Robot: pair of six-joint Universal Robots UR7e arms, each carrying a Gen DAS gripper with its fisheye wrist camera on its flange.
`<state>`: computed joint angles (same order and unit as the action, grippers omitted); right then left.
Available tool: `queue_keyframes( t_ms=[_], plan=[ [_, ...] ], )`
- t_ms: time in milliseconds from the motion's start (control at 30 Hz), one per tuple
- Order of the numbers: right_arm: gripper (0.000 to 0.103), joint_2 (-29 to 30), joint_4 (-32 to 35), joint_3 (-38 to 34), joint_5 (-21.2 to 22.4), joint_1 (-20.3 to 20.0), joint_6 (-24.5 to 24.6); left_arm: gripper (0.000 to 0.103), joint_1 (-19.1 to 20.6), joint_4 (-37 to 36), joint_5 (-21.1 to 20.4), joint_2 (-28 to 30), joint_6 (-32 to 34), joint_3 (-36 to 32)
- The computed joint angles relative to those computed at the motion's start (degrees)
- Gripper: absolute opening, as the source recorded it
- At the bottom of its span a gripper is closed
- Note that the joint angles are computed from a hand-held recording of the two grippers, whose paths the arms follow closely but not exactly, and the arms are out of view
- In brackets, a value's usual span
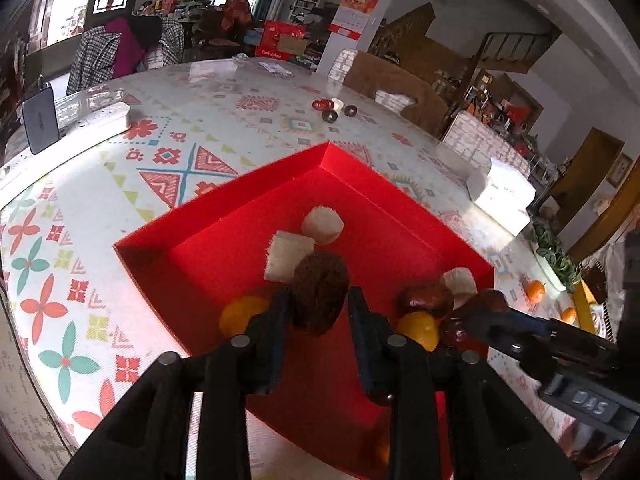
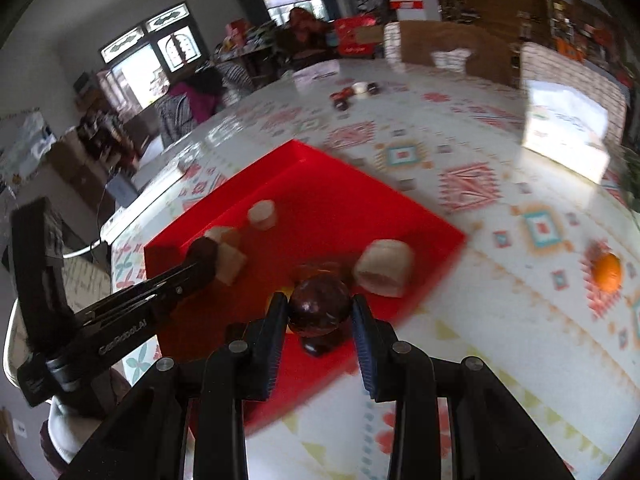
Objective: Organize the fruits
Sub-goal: 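Carry the red date and chestnut into the red tray and open both tools, then move both tools from the red tray toward the last two tangerines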
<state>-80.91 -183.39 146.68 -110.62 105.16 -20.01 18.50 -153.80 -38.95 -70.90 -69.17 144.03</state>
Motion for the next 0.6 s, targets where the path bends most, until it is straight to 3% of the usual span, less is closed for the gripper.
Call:
queue_keyframes(
  t_ms=[100,233,300,467,600],
  plan=[
    [0.037,3.5,-3.0,-1.1,-0.3,1.4,0.1,0.048,-1.3,2.1,1.6,-1.6,-2.1,0.4],
    [0.038,5.3,-3.5,-2.7,-0.5,2.7,1.2,0.050,-2.1,4.0,2.4,-3.1,-4.4,0.7],
    [0.051,5.4,-3.7,-2.9,-0.2,3.1,1.6,0.051,-2.6,5.3,2.6,-3.8,-5.5,0.7],
    [0.053,2.0,-4.4,-1.0,-0.8,2.8,1.2,0.052,-4.8,6.8,2.9,-4.0,-6.0,0.0],
    [0.053,-4.3,-3.0,1.5,-1.5,0.1,0.8,0.056,-6.5,3.7,1.8,-1.7,-2.8,-1.2]
  ],
)
